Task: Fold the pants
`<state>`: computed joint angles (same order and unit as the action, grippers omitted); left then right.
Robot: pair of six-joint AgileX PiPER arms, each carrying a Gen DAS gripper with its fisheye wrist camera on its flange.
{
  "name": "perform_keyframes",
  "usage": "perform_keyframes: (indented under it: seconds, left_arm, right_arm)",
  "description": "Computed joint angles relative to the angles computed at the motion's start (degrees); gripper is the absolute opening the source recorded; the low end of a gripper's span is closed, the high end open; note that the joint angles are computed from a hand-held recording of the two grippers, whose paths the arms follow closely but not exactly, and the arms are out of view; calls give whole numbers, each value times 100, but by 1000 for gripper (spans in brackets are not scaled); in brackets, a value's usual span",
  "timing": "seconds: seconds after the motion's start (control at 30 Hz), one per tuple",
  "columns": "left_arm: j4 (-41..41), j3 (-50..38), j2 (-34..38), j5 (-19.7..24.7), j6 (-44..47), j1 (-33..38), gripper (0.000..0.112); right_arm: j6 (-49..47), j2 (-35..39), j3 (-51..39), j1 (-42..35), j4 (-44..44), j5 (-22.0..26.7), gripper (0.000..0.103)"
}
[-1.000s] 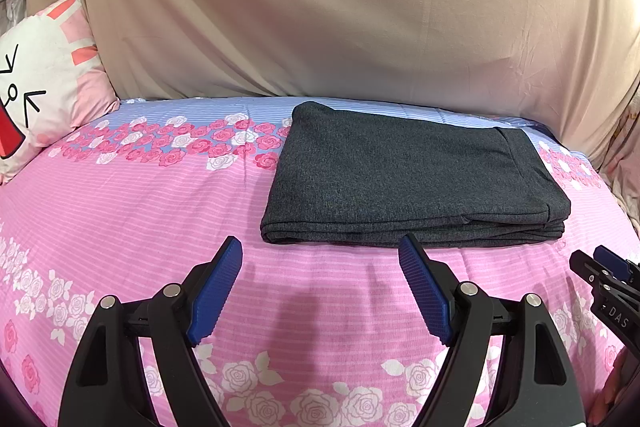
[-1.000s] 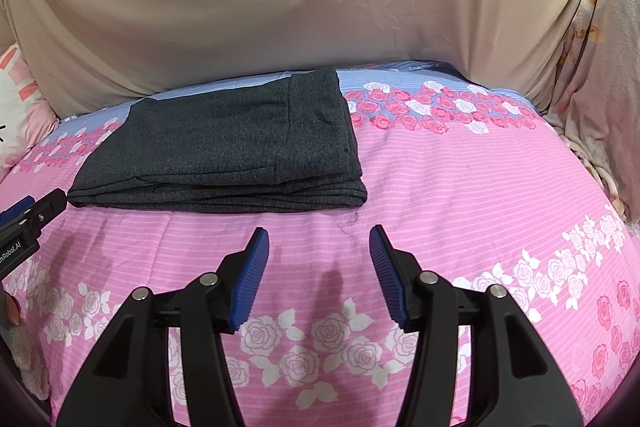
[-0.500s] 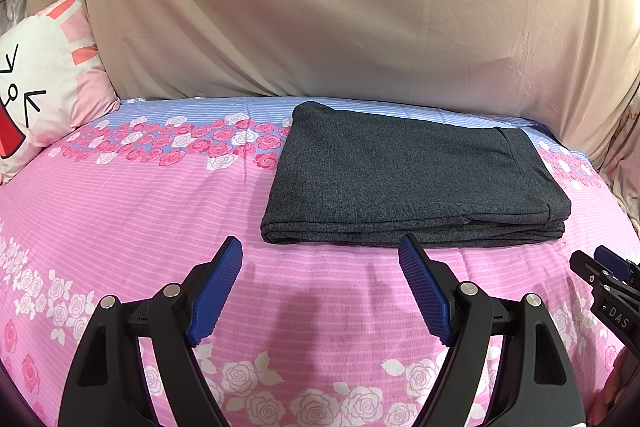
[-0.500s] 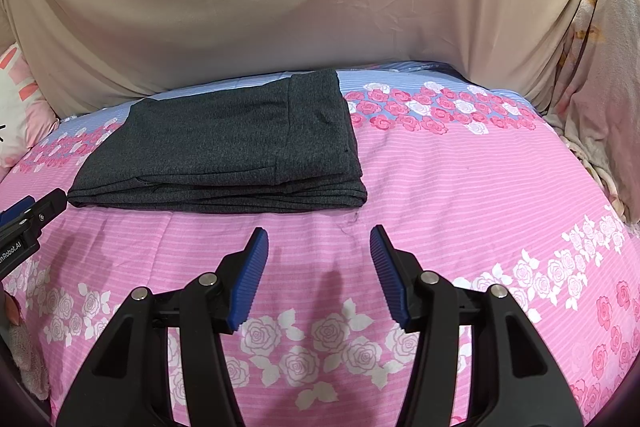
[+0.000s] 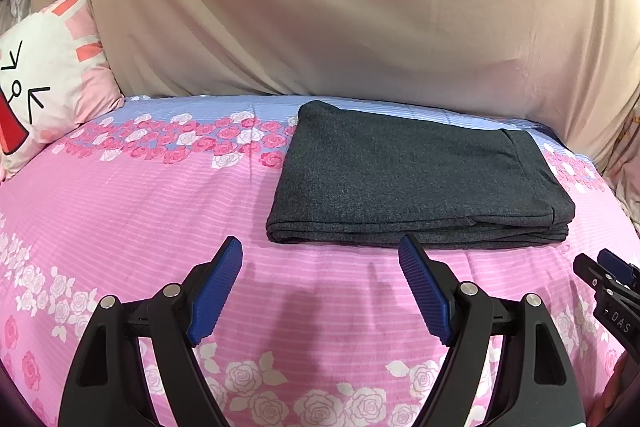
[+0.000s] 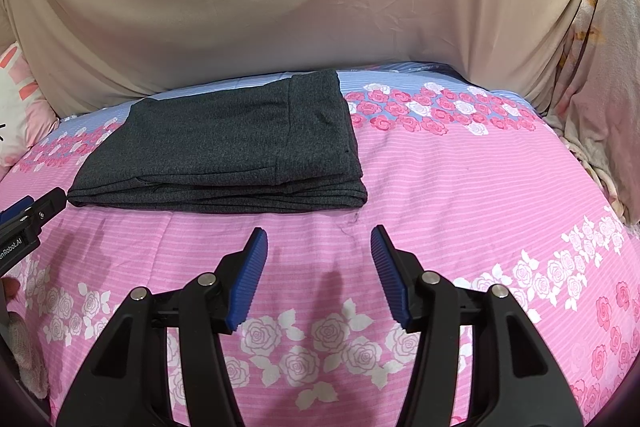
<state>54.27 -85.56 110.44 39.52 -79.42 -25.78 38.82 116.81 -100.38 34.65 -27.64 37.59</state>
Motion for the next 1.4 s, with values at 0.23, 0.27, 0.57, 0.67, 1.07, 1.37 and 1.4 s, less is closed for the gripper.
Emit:
perform_keyframes:
  seconds: [0.23,0.27,0.57,0.67,1.07,1.37,1.4]
  left_arm:
    - [25,-51,28,47,175,-50,78]
    - [31,-71,37,65,199,-62,78]
    - [36,-413,222,511,542,-200,86]
    - [-53,-378,177,400,607,-157,86]
    - [674,-132,60,464,-92,-267,87]
    - [17,-209,50,289,438,-139,87]
    - [55,-196,43,278,417,-145,87]
  right_arm:
    - [-84,22,-39,-33,44,-12,58]
    - [-71,19,-37,-27,39,-6,58]
    - [-7,7,-19,1,-9,8,58]
    - [22,7,-15,12,-31,12,58]
    - [59,13,-12,29,-51,28,58]
    - [-115,47,-38,-66,135,-16,59]
    - [-111,46,-36,-66,127,-15,60]
